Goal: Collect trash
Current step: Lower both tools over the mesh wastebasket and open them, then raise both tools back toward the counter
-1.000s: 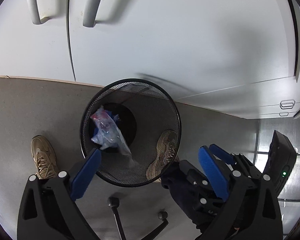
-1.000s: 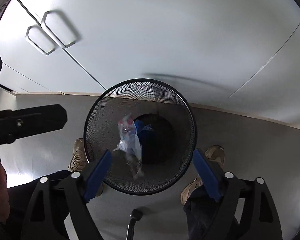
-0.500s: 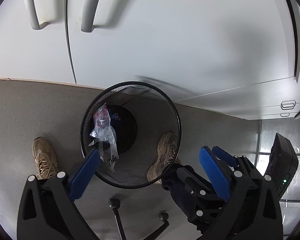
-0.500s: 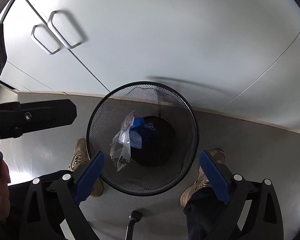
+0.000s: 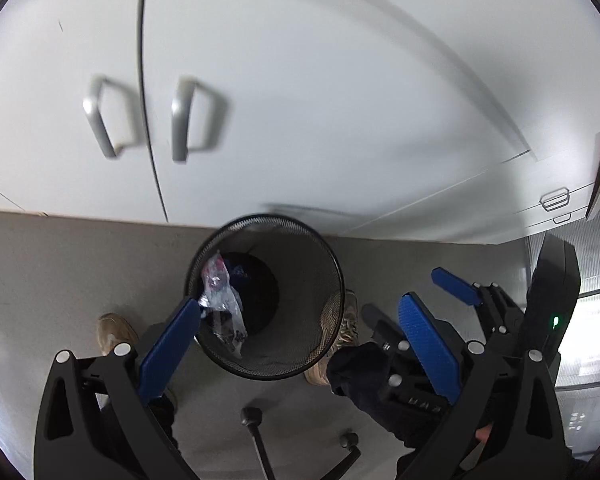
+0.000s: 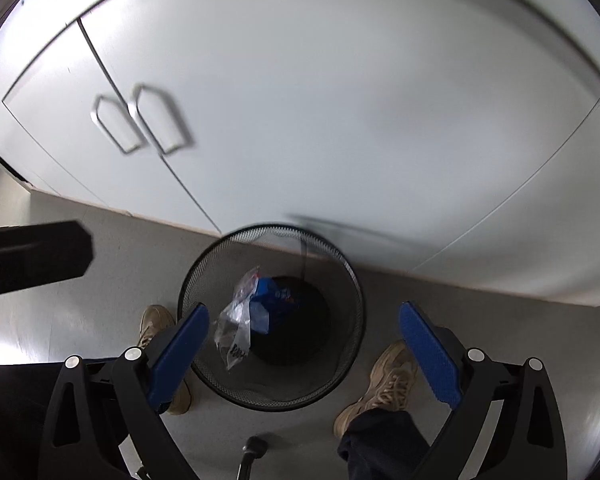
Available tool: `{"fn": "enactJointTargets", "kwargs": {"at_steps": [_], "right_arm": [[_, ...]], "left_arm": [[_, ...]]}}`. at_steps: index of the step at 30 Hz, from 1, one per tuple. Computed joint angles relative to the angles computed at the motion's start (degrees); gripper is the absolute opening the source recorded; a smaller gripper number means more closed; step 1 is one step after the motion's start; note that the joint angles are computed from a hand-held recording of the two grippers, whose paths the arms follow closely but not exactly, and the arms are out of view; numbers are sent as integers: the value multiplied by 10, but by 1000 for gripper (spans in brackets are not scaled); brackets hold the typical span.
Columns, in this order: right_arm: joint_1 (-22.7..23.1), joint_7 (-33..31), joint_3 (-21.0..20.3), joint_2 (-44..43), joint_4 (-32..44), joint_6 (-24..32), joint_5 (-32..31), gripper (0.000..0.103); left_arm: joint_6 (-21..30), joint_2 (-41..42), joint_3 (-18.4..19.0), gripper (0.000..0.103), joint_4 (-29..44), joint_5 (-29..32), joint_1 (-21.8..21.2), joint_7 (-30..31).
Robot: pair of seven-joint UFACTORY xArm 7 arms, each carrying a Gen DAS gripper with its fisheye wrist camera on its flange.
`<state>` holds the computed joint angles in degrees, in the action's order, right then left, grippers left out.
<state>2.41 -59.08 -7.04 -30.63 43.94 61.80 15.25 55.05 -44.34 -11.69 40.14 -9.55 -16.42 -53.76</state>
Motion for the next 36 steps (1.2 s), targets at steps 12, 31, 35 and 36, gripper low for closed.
{"fn": "enactJointTargets", "kwargs": {"at_steps": [12,31,35,36], "right_arm": [[22,-25,-47,14,208,139,92,97],[-30,-49,-107,208,609,309,353,97],[-54,-40,-93,266,694,301,400,97],[-60,-31,-87,282,720,301,410,97]], "left_arm": [[153,48,-40,99,256,105,40,52],[206,227,-84,99,659,247,118,202],[224,301,-86,99,752,289,113,243],[226,325,-80,99,780,291,108,253]]}}
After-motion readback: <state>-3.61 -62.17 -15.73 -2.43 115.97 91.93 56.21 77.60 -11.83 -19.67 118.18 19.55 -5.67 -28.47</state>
